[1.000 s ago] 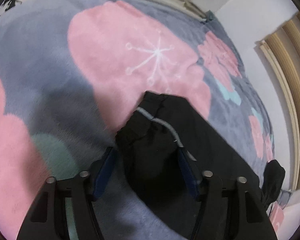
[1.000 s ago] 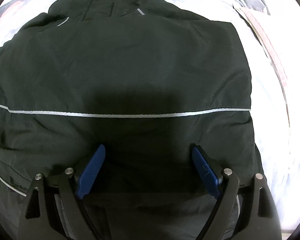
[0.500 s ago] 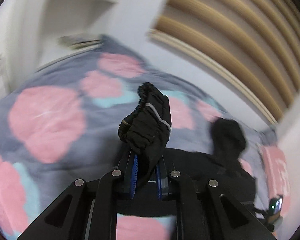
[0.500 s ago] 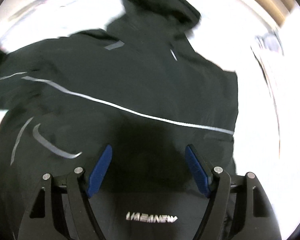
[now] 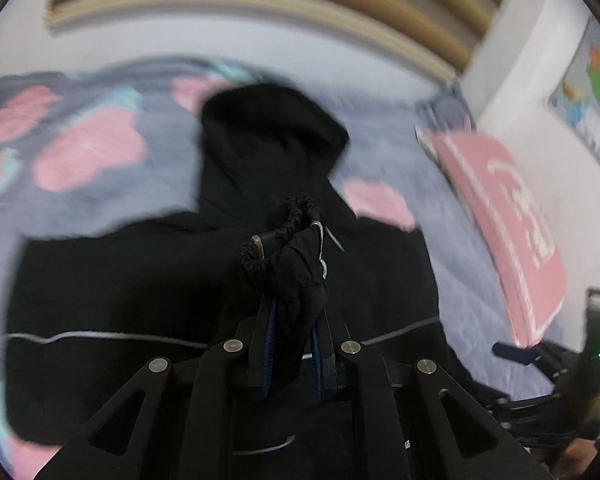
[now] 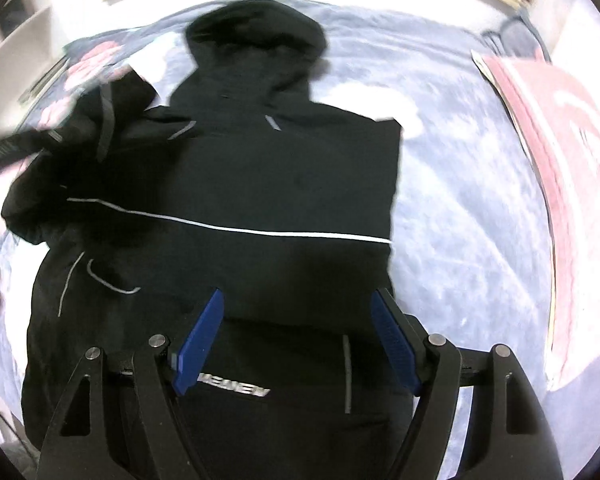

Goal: Fold large clothes

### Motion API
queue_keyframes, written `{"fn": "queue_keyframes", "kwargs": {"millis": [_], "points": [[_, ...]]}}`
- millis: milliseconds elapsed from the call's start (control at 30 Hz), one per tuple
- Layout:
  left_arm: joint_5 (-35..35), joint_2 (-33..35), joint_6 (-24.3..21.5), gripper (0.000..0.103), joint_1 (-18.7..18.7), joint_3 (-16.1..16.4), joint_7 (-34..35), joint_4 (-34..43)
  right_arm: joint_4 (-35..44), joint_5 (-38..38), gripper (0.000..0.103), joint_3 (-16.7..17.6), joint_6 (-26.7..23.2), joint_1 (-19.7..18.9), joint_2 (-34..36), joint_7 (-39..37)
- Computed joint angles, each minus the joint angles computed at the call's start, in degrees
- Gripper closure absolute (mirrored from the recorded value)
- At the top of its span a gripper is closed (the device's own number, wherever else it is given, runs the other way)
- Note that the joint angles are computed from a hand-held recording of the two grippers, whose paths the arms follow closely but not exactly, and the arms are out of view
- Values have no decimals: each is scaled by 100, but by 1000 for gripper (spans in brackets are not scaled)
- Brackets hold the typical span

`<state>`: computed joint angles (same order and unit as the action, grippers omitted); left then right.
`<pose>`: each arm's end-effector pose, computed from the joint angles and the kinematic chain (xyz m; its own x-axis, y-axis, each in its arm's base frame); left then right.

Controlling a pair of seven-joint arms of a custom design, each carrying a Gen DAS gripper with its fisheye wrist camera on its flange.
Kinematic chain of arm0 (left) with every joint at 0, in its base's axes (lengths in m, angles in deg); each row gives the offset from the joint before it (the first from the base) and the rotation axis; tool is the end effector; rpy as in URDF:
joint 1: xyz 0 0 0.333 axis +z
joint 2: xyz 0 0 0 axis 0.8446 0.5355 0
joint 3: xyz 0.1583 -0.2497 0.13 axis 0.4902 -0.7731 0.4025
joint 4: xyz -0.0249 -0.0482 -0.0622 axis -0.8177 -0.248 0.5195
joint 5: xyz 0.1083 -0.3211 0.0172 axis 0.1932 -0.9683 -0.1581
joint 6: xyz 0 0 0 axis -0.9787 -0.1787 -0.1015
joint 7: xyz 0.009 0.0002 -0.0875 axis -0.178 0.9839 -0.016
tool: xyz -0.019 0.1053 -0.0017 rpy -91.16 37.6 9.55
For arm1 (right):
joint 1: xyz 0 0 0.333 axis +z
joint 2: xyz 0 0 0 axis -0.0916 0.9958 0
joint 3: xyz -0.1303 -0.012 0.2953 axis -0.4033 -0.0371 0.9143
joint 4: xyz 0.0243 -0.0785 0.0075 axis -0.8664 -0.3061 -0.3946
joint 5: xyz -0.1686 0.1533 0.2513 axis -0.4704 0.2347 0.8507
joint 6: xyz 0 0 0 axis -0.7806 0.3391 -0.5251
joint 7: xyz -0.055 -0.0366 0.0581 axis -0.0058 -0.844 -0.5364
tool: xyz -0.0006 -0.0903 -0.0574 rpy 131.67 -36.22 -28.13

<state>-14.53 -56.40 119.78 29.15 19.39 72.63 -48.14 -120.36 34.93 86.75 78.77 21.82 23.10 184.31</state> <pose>0.4549 -0.3978 0.6433 0.1024 -0.9467 0.3054 -0.8024 -0.2600 -0.5371 0.4348 0.3241 0.6032 0.4760 -0.8794 -0.0087 -0.7970 -0.4272 -0.4270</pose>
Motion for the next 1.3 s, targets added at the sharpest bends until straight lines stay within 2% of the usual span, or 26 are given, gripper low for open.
{"fn": "queue_keyframes", "kwargs": {"millis": [67, 233, 267, 300, 367, 400, 433, 500, 600, 700, 767, 800, 833, 867, 933, 1067, 1133, 1200, 1300], "points": [[-355, 426, 109, 85, 26, -60, 287, 238, -2, 110, 25, -66, -57, -65, 96, -27], [-2088, 979, 715, 73, 354, -346, 1439, 56, 238, 619, 25, -92, -230, -121, 514, -226], [-2441, 910, 1011, 71, 450, -416, 1696, -183, 306, 712, 25, -82, -238, -113, 589, -265], [-3052, 788, 1430, 70, 648, -597, 2123, -518, 387, 867, 25, -63, -239, -105, 676, -329], [-4449, 593, 2006, 61, 1060, -1016, 3071, -977, 673, 1405, 25, -2, -259, -112, 933, -550], [-4846, 502, 2075, 54, 1131, -1076, 3325, -1091, 807, 1601, 25, 24, -271, -107, 1049, -614], [-4999, 295, 2147, 52, 1118, -1028, 3391, -1274, 924, 1716, 25, 42, -278, -86, 1148, -624], [-4717, 0, 2070, 50, 934, -756, 3137, -1456, 1250, 1839, 25, 66, -298, -18, 1411, -536], [-4723, -618, 2171, 46, 799, -499, 2957, -1945, 1706, 2026, 24, 75, -273, 33, 1798, -310], [-3920, -1204, 2047, 43, 727, -298, 2175, -2354, 2335, 2218, 20, 94, -389, 64, 2323, 9], [-3121, -1567, 1630, 43, 820, -248, 1474, -2501, 2822, 2344, 21, 130, -746, 56, 2710, 212], [-2840, -1656, 1507, 43, 860, -260, 1227, -2526, 3002, 2519, 40, 194, -871, 4, 2880, 205], [-2478, -1814, 1321, 43, 930, -284, 900, -2579, 3197, 2575, 66, 230, -1033, 11, 3034, 201], [-2165, -1987, 1149, 43, 1010, -308, 595, -2642, 3409, 2361, 66, 192, -1188, 102, 3140, 239], [-1901, -2207, 972, 43, 1126, -268, 372, -2709, 3236, 2135, 71, 87, -931, 226, 2908, 161], [-1575, -2479, 664, 43, 1300, -225, 246, -2736, 2528, 1506, 72, -116, -272, 299, 2018, 17], [-1466, -2313, 444, 43, 1353, -252, 278, -2580, 2201, 1222, 72, -208, -109, 229, 1631, 49], [-1431, -2004, 488, 43, 1334, -268, 309, -2488, 1896, 1021, 72, -278, -80, 83, 1357, -7], [-1525, -1462, 412, 43, 1237, -210, 414, -2366, 1594, 740, 72, -328, -200, -41, 1342, 68]]}}
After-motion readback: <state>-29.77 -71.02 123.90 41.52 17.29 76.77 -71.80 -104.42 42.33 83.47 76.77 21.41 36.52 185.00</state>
